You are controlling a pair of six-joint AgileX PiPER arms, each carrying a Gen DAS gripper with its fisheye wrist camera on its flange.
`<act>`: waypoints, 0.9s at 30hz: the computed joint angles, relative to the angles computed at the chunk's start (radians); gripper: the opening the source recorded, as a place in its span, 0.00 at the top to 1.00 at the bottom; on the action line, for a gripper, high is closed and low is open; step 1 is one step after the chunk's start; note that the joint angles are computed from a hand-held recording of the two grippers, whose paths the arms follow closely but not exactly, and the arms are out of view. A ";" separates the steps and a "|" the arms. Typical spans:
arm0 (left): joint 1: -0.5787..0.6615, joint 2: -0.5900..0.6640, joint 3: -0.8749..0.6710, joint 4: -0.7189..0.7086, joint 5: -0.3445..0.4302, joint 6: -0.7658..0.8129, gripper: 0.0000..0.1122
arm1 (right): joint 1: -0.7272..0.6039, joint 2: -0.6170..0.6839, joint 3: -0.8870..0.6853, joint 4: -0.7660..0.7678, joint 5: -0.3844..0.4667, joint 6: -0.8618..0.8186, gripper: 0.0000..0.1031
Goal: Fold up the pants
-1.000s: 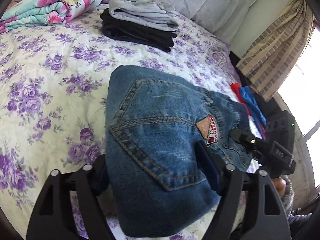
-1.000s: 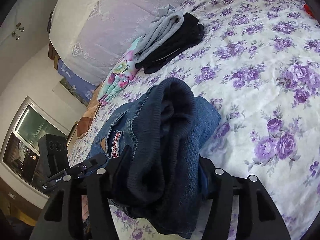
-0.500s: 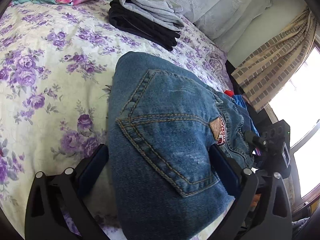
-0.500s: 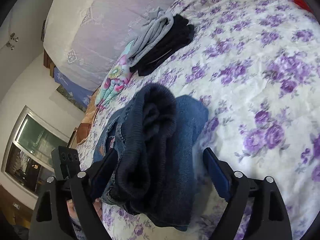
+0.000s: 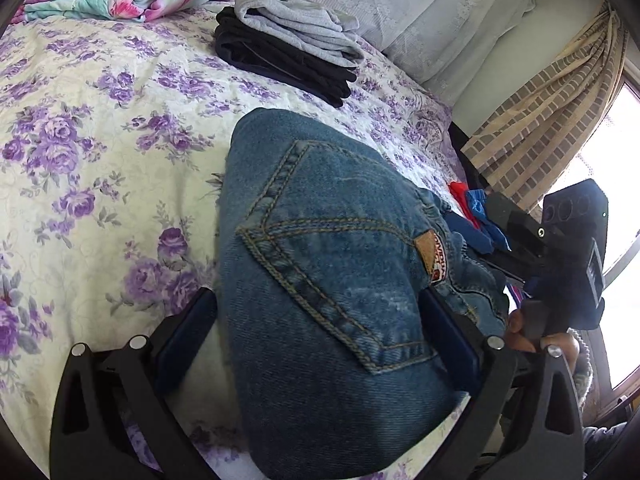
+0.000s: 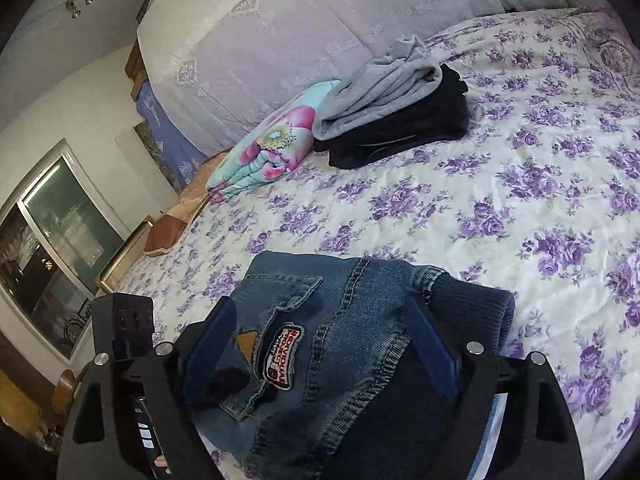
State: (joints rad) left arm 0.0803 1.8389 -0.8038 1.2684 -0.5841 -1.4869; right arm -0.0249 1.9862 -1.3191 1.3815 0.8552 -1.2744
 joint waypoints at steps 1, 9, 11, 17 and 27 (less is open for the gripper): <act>0.003 0.000 0.002 0.002 -0.006 0.002 0.12 | -0.019 -0.024 0.021 0.013 0.012 0.016 0.24; 0.031 -0.030 0.056 -0.034 -0.031 0.052 0.12 | 0.001 -0.259 0.304 -0.080 -0.331 -0.125 0.22; 0.026 -0.031 0.050 -0.016 -0.017 0.038 0.12 | -0.014 -0.221 0.339 -0.025 -0.344 -0.166 0.18; 0.043 -0.038 0.023 0.100 -0.018 -0.088 0.12 | -0.212 -0.089 0.244 0.012 0.093 -0.001 0.08; 0.067 0.041 -0.104 0.276 -0.081 -0.281 0.12 | -0.190 0.162 -0.074 -0.115 0.282 0.356 0.03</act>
State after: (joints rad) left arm 0.1474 1.8799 -0.9074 1.5447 -0.6655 -1.7682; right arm -0.2150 2.1486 -1.3929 1.2669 1.1373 -0.9187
